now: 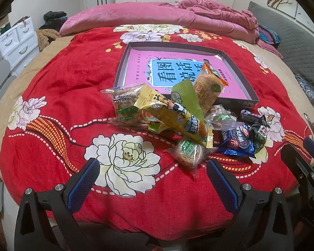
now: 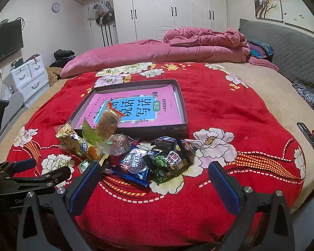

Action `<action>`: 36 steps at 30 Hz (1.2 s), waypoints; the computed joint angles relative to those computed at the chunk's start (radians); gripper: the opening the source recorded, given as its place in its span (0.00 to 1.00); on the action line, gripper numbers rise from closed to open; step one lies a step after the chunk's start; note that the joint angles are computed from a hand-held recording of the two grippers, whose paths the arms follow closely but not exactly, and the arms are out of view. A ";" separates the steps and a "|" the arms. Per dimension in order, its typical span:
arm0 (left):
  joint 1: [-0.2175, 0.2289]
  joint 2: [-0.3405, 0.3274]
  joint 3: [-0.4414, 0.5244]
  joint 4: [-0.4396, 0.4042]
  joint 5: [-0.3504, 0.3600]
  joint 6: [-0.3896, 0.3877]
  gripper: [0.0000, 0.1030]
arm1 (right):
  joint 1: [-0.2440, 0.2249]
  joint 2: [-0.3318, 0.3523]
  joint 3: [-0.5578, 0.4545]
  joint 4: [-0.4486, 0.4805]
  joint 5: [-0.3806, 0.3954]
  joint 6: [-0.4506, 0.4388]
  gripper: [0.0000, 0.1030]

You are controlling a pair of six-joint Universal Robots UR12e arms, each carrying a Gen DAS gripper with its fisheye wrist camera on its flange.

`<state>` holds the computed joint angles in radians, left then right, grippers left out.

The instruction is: Organize snacks

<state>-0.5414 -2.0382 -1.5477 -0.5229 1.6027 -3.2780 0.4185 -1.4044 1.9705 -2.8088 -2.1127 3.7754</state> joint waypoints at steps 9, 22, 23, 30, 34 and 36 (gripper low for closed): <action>-0.001 0.001 -0.001 -0.001 -0.002 0.003 0.98 | 0.000 -0.001 0.000 0.001 0.000 0.002 1.00; 0.008 0.001 0.003 -0.025 -0.035 -0.013 0.98 | -0.002 -0.003 0.002 0.005 0.005 0.006 1.00; 0.010 0.000 0.004 -0.027 -0.038 -0.014 0.98 | -0.002 -0.004 0.002 0.006 0.004 0.006 1.00; 0.015 -0.002 0.009 -0.050 -0.055 -0.019 0.98 | -0.005 -0.005 0.005 0.003 0.008 0.013 1.00; 0.022 -0.001 0.009 -0.058 -0.090 -0.026 0.98 | -0.010 -0.006 0.007 0.002 0.016 0.025 1.00; 0.031 0.000 0.006 -0.053 -0.123 -0.039 0.98 | -0.011 -0.005 0.007 0.001 0.018 0.029 1.00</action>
